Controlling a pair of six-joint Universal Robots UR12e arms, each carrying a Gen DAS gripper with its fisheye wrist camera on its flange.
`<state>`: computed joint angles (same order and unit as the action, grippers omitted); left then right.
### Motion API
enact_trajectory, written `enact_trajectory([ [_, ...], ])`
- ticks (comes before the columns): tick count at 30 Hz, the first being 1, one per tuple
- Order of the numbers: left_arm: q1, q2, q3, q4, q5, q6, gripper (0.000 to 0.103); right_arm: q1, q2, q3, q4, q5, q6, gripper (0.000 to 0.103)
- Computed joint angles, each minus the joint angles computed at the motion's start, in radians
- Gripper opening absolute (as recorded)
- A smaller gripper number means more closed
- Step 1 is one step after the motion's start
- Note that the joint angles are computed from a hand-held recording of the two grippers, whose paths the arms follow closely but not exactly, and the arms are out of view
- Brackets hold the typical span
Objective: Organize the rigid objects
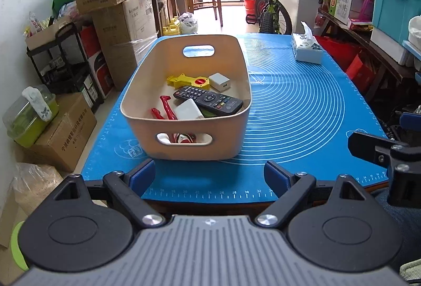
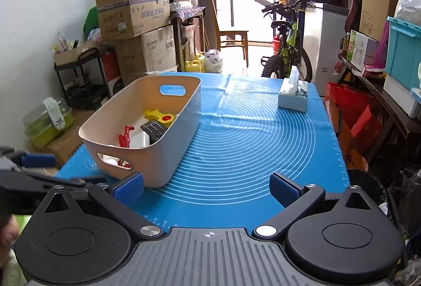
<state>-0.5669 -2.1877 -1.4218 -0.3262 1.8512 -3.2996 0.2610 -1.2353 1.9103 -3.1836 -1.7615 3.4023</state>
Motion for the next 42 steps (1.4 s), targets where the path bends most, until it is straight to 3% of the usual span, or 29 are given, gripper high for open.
enact_trajectory([
  [15,0.01,0.019,-0.055,0.068,-0.021,-0.079,0.089,0.018,-0.009,0.062,-0.098,-0.032,0.016,0.1],
  [24,-0.003,0.016,-0.058,0.076,-0.006,-0.028,0.089,0.016,-0.004,0.069,-0.127,-0.031,0.018,0.1],
  [42,-0.009,0.012,-0.056,0.079,0.003,-0.001,0.089,0.02,0.0,0.072,-0.136,-0.043,0.022,0.1],
])
